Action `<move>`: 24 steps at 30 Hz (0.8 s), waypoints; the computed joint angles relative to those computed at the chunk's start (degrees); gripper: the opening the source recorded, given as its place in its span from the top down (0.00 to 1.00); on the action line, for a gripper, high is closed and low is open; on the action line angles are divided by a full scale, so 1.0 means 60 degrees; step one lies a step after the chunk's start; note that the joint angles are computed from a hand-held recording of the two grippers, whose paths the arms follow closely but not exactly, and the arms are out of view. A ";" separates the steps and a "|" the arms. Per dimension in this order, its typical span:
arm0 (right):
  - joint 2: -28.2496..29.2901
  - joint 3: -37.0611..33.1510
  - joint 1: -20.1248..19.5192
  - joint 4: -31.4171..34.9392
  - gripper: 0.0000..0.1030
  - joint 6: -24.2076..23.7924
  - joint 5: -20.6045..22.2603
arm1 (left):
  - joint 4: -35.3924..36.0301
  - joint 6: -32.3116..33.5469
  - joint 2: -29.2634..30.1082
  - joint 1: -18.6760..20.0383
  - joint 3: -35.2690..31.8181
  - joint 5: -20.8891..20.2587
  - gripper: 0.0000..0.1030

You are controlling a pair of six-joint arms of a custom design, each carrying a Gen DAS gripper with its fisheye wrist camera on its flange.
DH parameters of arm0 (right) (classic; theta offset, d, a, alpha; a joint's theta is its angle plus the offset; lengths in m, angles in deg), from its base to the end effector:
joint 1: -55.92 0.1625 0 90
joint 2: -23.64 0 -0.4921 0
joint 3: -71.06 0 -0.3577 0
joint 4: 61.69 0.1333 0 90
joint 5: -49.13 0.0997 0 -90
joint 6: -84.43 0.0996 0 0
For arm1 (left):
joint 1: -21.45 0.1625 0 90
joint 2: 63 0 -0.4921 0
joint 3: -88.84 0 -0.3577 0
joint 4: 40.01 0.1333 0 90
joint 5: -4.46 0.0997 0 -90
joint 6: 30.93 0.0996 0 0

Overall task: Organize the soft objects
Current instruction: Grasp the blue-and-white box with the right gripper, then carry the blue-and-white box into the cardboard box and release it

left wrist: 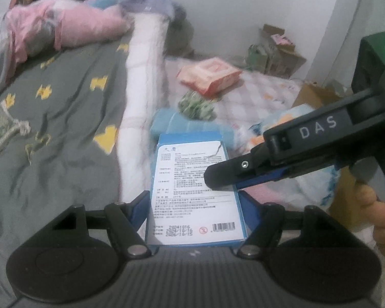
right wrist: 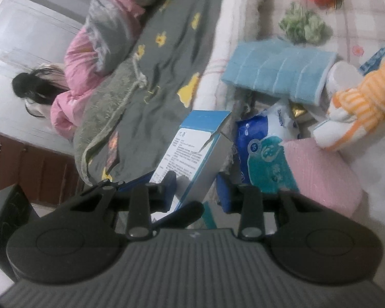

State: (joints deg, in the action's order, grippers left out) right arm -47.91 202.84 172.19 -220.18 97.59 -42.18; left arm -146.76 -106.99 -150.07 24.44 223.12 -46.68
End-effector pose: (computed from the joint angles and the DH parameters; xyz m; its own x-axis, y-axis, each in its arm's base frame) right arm 0.3150 -0.3422 0.2346 -0.9741 -0.2260 -0.0107 -0.2221 0.9642 -0.1450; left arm -0.3041 -0.2119 0.2741 -0.7687 0.1477 -0.6223 0.4762 0.7817 -0.4028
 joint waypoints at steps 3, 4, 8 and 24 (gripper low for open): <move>-0.0716 0.0146 -0.0035 0.0055 0.68 -0.0058 0.0084 | -0.0360 0.0330 0.0392 -0.0174 -0.0225 0.0230 0.29; -0.0958 0.0186 -0.0066 0.0066 0.68 -0.0090 0.0099 | -0.0556 0.0509 0.0563 -0.0196 -0.0301 0.0309 0.29; -0.2219 0.0364 -0.0349 0.0300 0.68 -0.0320 0.0070 | -0.1873 0.1611 0.1489 -0.0193 -0.0609 0.0578 0.29; -0.7794 -0.0142 -0.5738 0.3586 0.69 -0.2712 0.0637 | -0.8115 0.7045 0.7086 0.1542 -0.3266 -0.1753 0.28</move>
State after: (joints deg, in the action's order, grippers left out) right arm -94.67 201.99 137.76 -198.67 81.32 -38.36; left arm -195.45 -64.72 -107.56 33.69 203.52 -57.20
